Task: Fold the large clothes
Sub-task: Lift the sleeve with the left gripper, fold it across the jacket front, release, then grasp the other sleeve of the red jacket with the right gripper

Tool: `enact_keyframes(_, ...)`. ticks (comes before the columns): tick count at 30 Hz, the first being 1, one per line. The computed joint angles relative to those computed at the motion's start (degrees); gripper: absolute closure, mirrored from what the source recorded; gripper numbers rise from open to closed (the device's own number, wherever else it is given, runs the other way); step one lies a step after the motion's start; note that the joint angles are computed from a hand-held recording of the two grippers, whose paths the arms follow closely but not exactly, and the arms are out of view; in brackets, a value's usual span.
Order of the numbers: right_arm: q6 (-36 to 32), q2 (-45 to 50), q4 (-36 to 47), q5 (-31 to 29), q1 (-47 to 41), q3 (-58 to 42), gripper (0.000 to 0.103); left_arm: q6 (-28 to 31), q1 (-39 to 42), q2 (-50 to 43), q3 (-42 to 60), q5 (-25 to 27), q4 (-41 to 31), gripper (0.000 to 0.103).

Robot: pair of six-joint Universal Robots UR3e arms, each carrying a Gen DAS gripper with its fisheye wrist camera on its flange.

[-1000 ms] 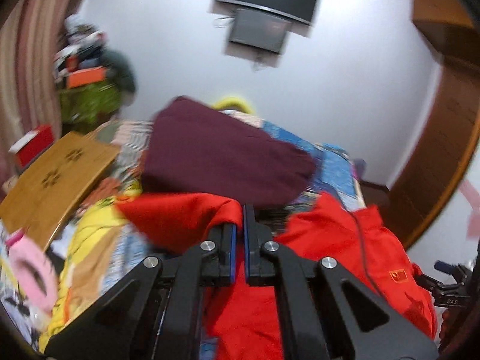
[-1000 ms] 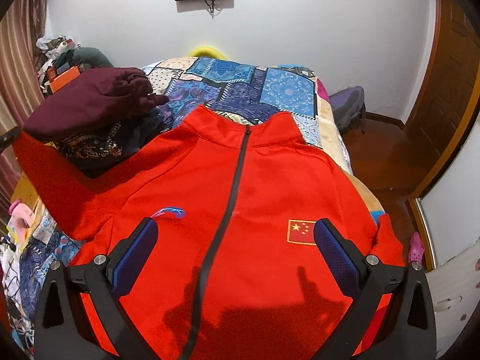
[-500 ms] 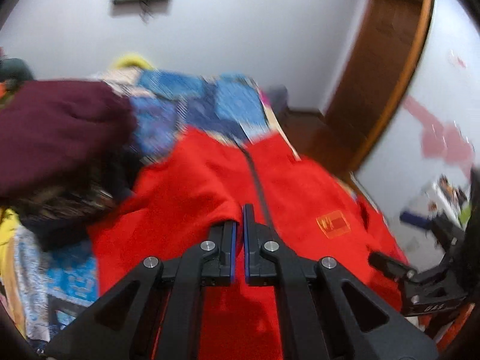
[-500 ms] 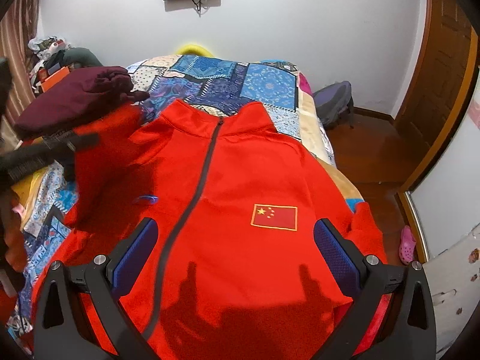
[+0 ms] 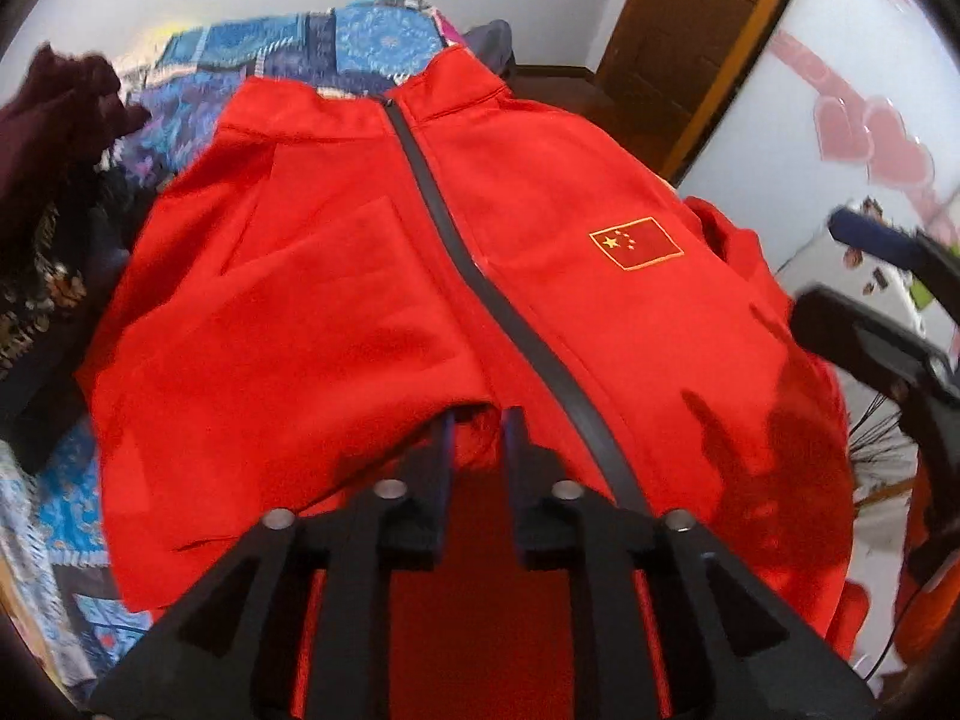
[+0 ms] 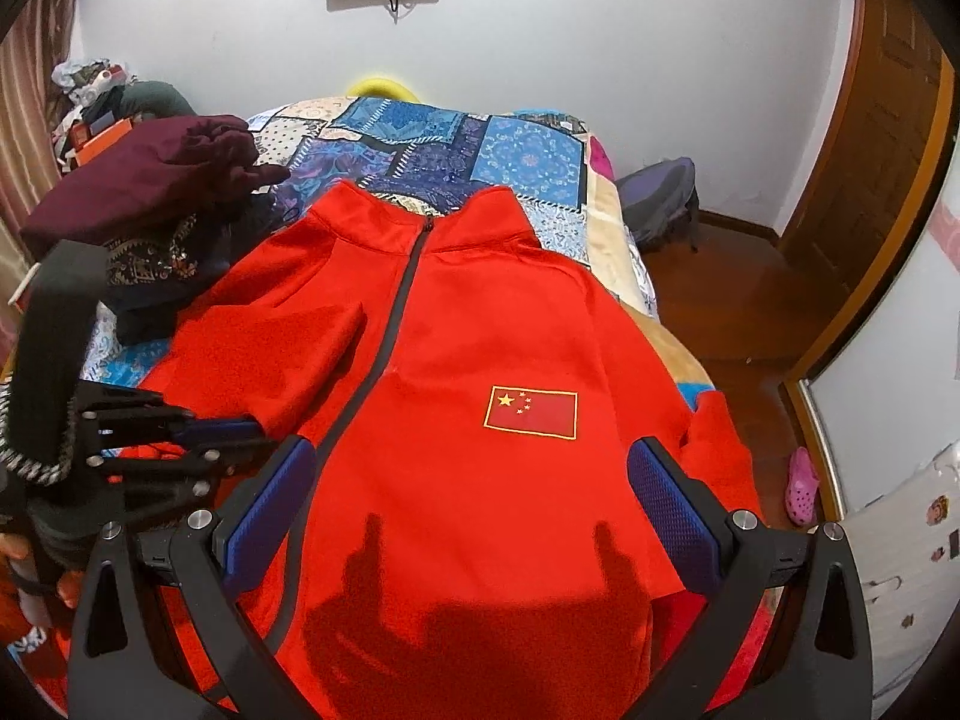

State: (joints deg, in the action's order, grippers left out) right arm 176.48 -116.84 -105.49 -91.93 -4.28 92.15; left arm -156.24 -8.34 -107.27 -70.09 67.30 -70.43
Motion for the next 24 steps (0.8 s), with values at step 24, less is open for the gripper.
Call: enact_keyframes(24, -1.6, 32.9, 1.5, -4.5, 25.0, -28.0, 0.000, 6.5, 35.6, 20.3, -18.6, -2.9, 10.9, 0.033)
